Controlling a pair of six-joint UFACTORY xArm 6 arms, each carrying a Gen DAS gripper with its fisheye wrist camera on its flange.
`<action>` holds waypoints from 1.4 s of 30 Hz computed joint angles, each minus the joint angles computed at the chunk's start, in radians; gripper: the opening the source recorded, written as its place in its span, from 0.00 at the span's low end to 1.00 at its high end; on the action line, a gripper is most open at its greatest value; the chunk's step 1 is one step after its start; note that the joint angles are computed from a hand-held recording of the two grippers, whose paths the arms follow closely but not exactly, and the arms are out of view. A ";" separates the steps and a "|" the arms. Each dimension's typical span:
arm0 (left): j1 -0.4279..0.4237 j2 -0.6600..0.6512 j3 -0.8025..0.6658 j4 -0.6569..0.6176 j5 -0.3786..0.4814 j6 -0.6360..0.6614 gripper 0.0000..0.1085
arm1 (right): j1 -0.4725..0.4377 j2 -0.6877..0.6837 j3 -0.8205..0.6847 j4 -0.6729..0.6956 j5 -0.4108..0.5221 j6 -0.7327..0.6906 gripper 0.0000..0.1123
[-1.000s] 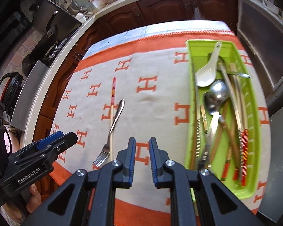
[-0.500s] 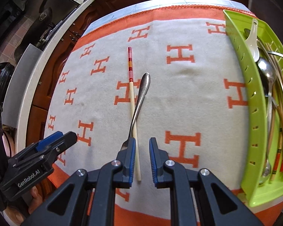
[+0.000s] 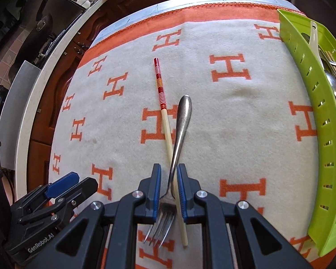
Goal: Organize utensils
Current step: 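Close the right tool on the silver fork, then close the left tool on the red-banded chopstick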
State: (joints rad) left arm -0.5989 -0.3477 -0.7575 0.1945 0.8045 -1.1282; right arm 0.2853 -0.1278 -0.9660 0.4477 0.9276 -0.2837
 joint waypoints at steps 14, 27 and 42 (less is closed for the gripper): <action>0.018 0.059 -0.050 -0.027 -0.054 0.070 0.48 | -0.050 -0.014 0.003 0.059 -0.010 -0.022 0.03; -0.001 0.246 -0.223 -0.092 -0.115 0.115 0.54 | -0.092 -0.023 0.039 -0.037 -0.092 -0.091 0.03; -0.092 0.476 -0.502 0.050 0.185 -0.021 0.39 | -0.178 -0.046 0.047 -0.001 -0.024 -0.202 0.05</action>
State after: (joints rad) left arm -0.6909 0.1286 -1.2600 0.2446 0.9890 -1.1495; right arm 0.1071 -0.1738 -0.9192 0.4465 0.9041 -0.4853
